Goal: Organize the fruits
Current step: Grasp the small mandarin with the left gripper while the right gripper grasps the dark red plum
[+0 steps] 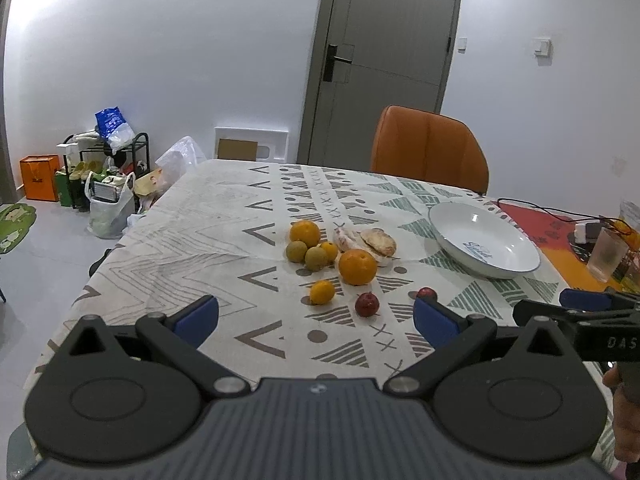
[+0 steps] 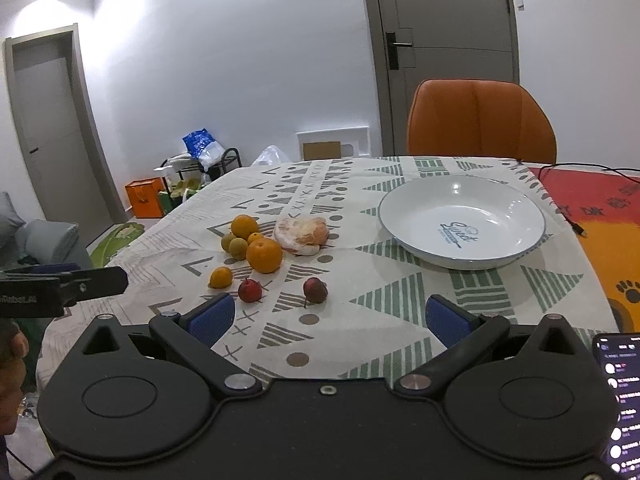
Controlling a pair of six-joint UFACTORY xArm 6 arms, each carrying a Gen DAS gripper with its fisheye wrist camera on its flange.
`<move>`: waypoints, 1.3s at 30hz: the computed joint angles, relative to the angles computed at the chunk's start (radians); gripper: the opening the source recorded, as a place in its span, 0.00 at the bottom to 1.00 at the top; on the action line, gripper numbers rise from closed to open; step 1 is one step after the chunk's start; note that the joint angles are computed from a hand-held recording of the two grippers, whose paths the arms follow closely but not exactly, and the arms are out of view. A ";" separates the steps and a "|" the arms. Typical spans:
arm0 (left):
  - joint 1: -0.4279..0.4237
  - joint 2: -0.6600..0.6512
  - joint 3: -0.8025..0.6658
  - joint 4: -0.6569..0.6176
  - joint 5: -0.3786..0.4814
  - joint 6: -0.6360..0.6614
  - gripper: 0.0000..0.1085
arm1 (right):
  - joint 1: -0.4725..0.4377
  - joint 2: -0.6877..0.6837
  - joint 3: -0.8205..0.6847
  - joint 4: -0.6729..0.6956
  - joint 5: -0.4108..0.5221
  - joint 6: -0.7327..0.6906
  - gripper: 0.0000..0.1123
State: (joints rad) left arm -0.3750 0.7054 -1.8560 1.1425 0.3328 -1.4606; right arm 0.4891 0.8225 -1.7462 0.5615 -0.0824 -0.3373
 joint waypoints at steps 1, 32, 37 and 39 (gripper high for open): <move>0.002 0.008 -0.006 -0.009 -0.004 0.005 0.94 | 0.003 0.008 -0.016 0.049 0.009 -0.049 0.92; 0.028 0.298 -0.361 -0.349 0.015 0.367 0.68 | -0.041 0.290 -0.445 -0.118 0.246 0.115 0.64; 0.028 0.371 -0.468 -0.457 0.051 0.473 0.62 | -0.052 0.354 -0.546 -0.174 0.290 0.176 0.64; 0.028 0.399 -0.509 -0.492 0.063 0.509 0.61 | -0.056 0.378 -0.585 -0.188 0.308 0.193 0.64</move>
State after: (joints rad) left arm -0.3469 1.1042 -2.3651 0.6502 0.3959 -0.9512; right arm 0.4333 1.2004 -2.3313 0.3734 0.2257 -0.1444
